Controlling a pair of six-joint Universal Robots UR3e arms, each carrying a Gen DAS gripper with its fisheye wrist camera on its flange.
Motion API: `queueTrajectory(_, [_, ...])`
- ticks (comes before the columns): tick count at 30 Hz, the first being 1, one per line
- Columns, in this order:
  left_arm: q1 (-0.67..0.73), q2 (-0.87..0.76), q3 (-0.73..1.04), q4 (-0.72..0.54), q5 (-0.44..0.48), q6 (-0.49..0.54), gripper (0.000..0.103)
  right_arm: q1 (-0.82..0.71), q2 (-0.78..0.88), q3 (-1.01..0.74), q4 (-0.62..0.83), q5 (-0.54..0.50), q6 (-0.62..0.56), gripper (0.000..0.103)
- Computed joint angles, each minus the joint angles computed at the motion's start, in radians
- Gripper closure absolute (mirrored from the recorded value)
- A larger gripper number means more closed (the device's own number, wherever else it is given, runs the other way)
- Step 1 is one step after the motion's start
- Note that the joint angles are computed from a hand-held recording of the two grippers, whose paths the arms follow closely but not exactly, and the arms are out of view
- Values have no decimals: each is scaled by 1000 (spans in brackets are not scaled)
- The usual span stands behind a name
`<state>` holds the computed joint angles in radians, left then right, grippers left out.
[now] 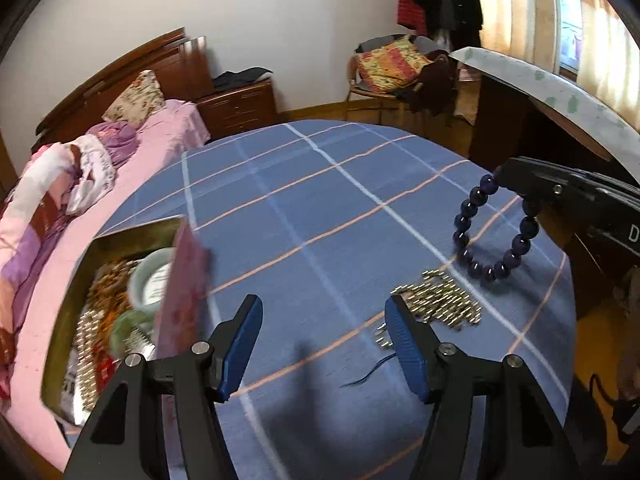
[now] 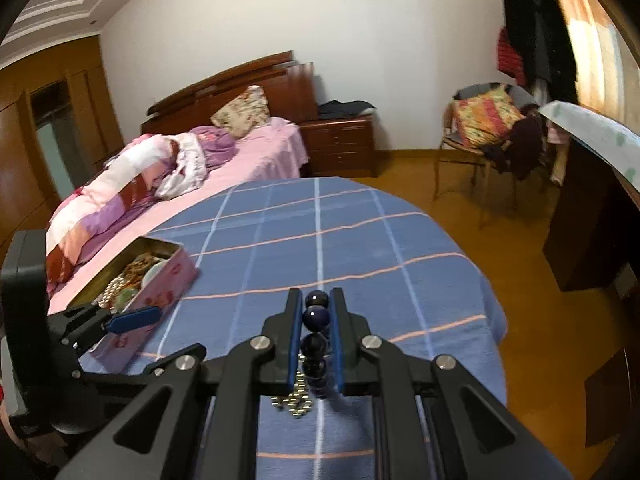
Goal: Organize jewelry
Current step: 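Grasp the gold chain with the left gripper while the right gripper lifts the purple beads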
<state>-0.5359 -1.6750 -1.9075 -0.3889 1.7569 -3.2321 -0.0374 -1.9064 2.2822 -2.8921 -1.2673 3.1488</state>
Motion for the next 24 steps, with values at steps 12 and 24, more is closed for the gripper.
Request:
queueTrajectory(12, [-74, -173, 179, -50, -17, -48, 39, -52, -1, 36, 4, 37, -19, 87])
queueTrajectory(24, [-35, -184, 171, -65, -149, -20, 98, -32, -2, 37, 22, 37, -25, 87])
